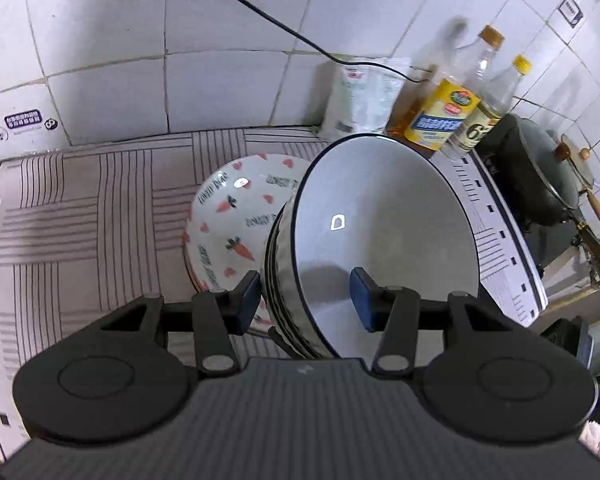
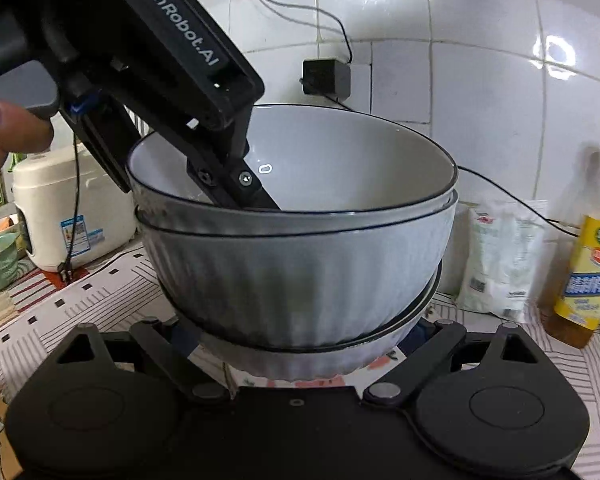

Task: Organize plates and bowls
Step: 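Grip the bowl stack rim with the right gripper and lift it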

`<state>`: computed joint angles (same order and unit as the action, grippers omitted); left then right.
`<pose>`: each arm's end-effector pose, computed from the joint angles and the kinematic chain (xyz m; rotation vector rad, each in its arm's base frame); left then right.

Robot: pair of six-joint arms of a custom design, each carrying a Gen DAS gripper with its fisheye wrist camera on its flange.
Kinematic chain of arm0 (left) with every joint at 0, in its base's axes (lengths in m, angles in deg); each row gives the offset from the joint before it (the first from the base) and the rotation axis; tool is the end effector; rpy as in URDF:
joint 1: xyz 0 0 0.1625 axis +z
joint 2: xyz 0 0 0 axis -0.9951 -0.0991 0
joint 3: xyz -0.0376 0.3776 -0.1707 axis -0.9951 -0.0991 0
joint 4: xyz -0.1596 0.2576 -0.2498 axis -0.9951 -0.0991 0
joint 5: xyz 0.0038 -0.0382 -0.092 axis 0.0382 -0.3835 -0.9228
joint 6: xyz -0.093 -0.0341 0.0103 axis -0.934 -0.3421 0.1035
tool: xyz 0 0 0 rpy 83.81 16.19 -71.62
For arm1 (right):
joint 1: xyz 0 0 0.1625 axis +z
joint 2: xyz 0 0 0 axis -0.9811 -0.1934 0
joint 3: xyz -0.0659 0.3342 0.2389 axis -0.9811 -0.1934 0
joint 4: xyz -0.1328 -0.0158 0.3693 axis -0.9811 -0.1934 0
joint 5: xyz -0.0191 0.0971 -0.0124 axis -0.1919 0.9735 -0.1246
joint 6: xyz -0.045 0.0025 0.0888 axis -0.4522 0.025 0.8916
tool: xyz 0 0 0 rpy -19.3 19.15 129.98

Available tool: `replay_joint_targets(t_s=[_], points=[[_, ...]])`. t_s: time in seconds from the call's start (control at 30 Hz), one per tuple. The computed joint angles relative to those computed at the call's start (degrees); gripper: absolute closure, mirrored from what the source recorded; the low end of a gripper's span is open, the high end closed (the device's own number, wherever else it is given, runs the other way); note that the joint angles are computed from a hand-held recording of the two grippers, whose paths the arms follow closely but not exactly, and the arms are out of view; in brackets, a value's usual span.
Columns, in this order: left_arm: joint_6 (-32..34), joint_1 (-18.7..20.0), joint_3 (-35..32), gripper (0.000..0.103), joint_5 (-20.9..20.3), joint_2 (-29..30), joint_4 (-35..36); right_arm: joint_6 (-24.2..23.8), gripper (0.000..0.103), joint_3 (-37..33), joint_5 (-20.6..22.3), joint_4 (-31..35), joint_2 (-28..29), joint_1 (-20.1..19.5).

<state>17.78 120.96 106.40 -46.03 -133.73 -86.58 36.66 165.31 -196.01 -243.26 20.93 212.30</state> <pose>-0.1482 -0.3354 0.3723 0.7653 2.6150 -0.4373 0.3744 -0.2983 -0.0735 0.9164 -2.1547 1.2123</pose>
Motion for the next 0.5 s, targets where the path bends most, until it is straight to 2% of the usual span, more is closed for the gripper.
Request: replay_joint_targets(t_s=[0.2, 0.37, 0.5], points=[[13.27, 4.59, -0.19, 0.055, 0.40, 4.04, -7.07, 0.42, 0.007, -4.36, -0.03, 0.58, 2.47, -2.65], [18.82, 10.26, -3.02, 0.055, -2.80, 9.56, -10.21, -0.57, 0.007, -6.59, -1.32, 1.44, 3.77, -4.11], [20.51, 13.99, -4.24, 0.055, -5.10, 12.59, -12.24, 0.55, 0.007, -7.83, -2.83, 5.24, 3.96, -4.88]])
